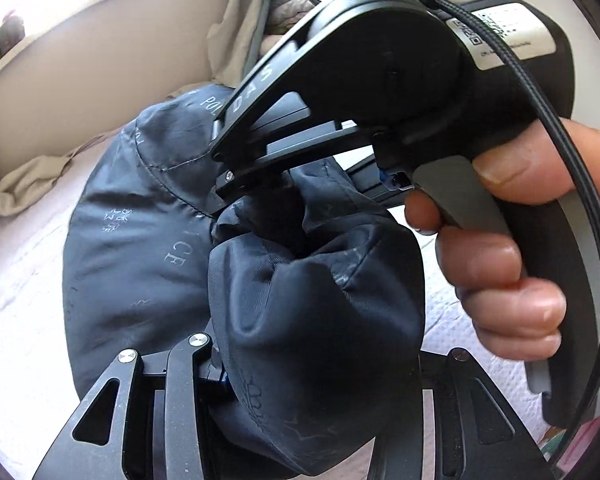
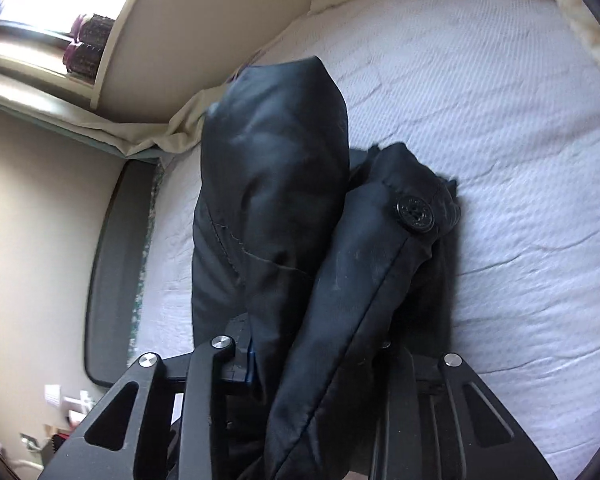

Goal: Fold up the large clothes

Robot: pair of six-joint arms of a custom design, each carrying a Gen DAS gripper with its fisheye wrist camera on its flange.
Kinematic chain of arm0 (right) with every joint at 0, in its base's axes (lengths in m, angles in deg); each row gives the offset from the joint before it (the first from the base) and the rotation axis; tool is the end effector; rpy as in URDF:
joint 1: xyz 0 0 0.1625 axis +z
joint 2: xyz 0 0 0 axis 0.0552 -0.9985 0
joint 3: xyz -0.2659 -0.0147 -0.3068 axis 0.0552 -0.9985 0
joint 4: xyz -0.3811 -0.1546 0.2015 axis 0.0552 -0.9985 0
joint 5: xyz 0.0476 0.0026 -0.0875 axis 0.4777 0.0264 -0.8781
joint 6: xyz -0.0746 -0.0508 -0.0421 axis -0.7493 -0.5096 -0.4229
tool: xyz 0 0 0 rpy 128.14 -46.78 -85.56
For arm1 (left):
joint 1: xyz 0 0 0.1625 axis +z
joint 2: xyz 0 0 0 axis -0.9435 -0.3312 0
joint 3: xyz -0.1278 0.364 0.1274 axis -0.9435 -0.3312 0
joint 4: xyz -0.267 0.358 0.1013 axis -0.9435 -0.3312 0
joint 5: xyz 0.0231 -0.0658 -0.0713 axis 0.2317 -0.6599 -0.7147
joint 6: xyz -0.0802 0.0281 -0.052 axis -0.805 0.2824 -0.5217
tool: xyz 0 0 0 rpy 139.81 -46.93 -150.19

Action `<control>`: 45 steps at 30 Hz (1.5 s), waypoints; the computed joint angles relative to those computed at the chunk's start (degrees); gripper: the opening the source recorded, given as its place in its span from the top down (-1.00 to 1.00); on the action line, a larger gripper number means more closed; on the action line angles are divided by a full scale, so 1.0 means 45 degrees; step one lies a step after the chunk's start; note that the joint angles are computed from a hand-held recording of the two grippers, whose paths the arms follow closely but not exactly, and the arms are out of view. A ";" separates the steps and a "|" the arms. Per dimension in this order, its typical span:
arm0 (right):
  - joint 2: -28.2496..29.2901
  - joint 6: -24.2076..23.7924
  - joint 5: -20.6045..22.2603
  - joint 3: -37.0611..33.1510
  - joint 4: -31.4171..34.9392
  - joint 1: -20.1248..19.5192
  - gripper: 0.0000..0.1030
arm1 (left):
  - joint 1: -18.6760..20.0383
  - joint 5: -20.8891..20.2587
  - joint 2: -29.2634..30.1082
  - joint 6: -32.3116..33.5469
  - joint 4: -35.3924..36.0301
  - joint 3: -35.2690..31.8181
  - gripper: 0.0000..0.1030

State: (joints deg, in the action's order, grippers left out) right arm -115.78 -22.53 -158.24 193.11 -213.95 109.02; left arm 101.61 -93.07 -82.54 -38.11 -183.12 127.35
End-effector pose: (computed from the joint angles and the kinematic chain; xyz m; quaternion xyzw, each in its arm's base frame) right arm 0.3280 -0.4794 0.1370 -0.0387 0.9855 -0.1651 0.0025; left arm -0.2397 -0.3817 0.2698 0.3540 0.8523 -0.2495 0.2933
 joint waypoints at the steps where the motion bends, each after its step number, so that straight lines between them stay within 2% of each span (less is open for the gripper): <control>1: -0.0166 -0.0037 -0.0179 0.0090 -0.0010 0.0020 0.47 | -0.0003 -0.0112 0.0143 0.0134 -0.0174 -0.0009 0.04; 5: -0.0598 0.0218 -0.0354 0.0521 -0.0053 -0.0331 0.48 | 0.0370 -0.0651 0.0846 0.0592 -0.0642 -0.0085 -0.05; 7: -0.0277 0.0140 -0.0342 0.0384 0.0042 -0.0717 0.49 | 0.0628 -0.0987 0.1029 0.0423 -0.0379 -0.0295 -0.10; 9: -0.0359 0.0201 0.0283 0.0594 -0.0052 -0.1142 0.48 | 0.0701 -0.1152 0.0914 0.0126 0.0116 -0.0465 -0.17; 11: -0.0455 0.0180 0.0921 0.0810 -0.0278 -0.1486 0.47 | 0.0841 -0.1863 0.0484 0.0021 0.0810 -0.0733 -0.29; 13: -0.0477 -0.0008 0.0894 0.0835 -0.0297 -0.1480 0.46 | 0.0912 -0.2408 -0.0015 -0.0267 0.1708 -0.1022 -0.39; 17: -0.0517 -0.0050 0.0652 0.0883 -0.0376 -0.1364 0.44 | 0.1153 -0.3662 -0.1380 -0.0396 0.3340 -0.1561 -0.39; 21: -0.0409 0.0128 0.0511 0.0866 -0.0531 -0.1319 0.39 | 0.1032 -0.3104 -0.2955 -0.0876 0.4643 -0.1823 -0.39; 24: -0.0472 0.0242 0.0392 0.0915 -0.0508 -0.1325 0.32 | 0.1289 -0.2470 -0.3754 -0.1476 0.5137 -0.1880 -0.39; 26: -0.0582 0.0325 0.0264 0.1003 -0.0420 -0.1310 0.24 | 0.1817 -0.2804 -0.4026 -0.1841 0.4843 -0.1849 -0.38; 28: -0.0694 0.0474 0.0030 0.1093 -0.0323 -0.1231 0.21 | 0.2502 -0.3753 -0.4109 -0.1466 0.4030 -0.1750 -0.38; 30: -0.0782 0.0701 -0.0130 0.1194 -0.0306 -0.1164 0.15 | 0.2948 -0.4060 -0.3731 -0.1369 0.4075 -0.1774 -0.35; 31: -0.0855 0.0860 -0.0214 0.1259 -0.0305 -0.1137 0.12 | 0.3106 -0.4062 -0.3415 -0.1317 0.4338 -0.1788 -0.35; 33: -0.0979 0.1163 -0.0442 0.1363 -0.0374 -0.1046 0.02 | 0.2958 -0.3321 -0.2989 -0.1250 0.4470 -0.1723 -0.43; 35: -0.1082 0.1396 -0.0829 0.1379 -0.0364 -0.0816 -0.15 | 0.2912 -0.3001 -0.2848 -0.1366 0.4536 -0.1707 -0.44; 38: -0.1306 0.1382 -0.2153 0.1232 -0.0248 -0.0055 -0.19 | 0.2964 -0.2942 -0.2780 -0.1539 0.4606 -0.1766 -0.45; 41: -0.1355 0.1031 -0.4890 0.1080 -0.0816 0.1336 -0.19 | 0.2951 -0.2789 -0.2843 -0.1636 0.4639 -0.1724 -0.45; 42: -0.1208 0.0450 -0.6185 0.1022 -0.1401 0.2014 -0.19 | 0.2896 -0.2752 -0.2963 -0.1714 0.4718 -0.1650 -0.45; 43: -0.1067 -0.0335 -0.6945 0.1003 -0.2079 0.2544 -0.19 | 0.2875 -0.2704 -0.2975 -0.1759 0.4711 -0.1613 -0.46; 44: -0.0986 -0.0902 -0.7173 0.1011 -0.2532 0.2887 -0.19 | 0.2843 -0.2636 -0.2968 -0.1799 0.4700 -0.1573 -0.46; 45: -0.0984 -0.1553 -0.6874 0.1056 -0.2913 0.3165 -0.19 | 0.2837 -0.2585 -0.2955 -0.1799 0.4660 -0.1528 -0.46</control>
State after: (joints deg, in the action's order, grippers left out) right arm -120.21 -29.52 -189.17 197.86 -227.05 123.26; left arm 114.38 -104.70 -95.84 -46.21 -162.15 120.48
